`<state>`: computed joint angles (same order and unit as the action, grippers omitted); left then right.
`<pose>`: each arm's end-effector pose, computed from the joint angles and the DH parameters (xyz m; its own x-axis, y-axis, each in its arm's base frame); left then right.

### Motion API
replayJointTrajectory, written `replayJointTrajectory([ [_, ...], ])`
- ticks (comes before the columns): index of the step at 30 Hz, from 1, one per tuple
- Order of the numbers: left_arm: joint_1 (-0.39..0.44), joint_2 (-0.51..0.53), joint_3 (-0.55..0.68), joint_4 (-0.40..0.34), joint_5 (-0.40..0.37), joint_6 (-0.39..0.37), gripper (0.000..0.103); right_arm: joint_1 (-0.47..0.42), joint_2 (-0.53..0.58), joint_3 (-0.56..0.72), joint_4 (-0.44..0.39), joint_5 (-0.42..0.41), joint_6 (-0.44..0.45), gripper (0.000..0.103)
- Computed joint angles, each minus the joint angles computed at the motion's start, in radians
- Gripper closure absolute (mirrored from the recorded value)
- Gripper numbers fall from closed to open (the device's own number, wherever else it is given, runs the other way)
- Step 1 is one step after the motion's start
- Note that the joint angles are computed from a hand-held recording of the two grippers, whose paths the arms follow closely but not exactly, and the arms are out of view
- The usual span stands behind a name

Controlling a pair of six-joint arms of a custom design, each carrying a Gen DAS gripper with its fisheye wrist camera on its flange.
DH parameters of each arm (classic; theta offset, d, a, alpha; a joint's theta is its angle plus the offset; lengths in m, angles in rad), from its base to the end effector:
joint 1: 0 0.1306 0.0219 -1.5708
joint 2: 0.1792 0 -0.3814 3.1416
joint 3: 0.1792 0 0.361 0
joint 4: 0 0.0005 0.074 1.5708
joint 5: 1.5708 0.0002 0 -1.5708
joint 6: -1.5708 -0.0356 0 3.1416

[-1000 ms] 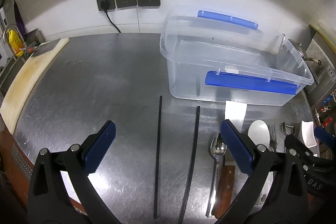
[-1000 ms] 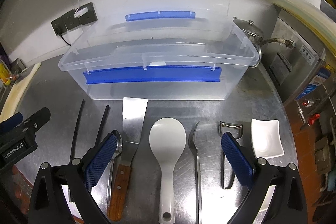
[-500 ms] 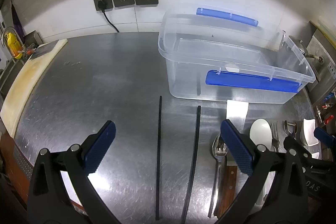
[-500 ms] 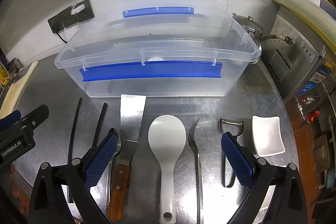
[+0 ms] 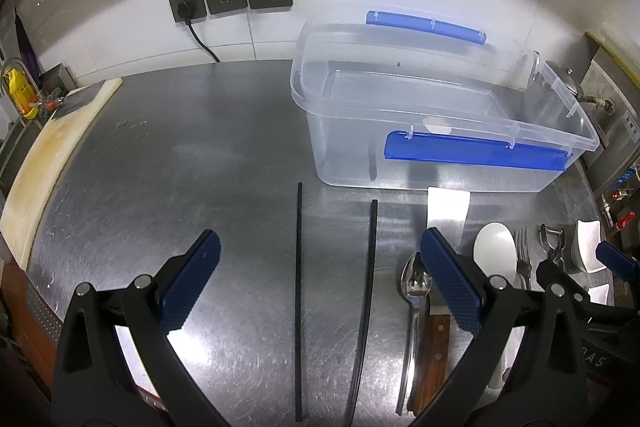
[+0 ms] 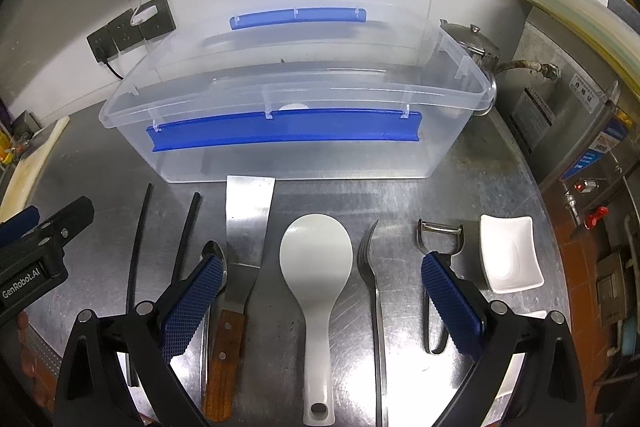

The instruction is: Organize utensils

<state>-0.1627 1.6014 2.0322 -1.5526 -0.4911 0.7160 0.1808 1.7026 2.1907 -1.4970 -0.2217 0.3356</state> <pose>0.4713 -0.0609 0.5594 -0.6319 -0.4828 -0.6063 -0.6281 0.7773 0.0356 0.5055 0.0999 0.5709 -0.6903 -0.4528 -0.5643 -0.5486 0.8361 0.0002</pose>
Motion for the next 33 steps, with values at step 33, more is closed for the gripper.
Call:
replayJointTrajectory([
  [33, -0.038, 0.028, 0.036, 0.026, 0.010, -0.031, 0.007, -0.062, -0.033, -0.047, 0.007, -0.090, 0.034, 0.005],
])
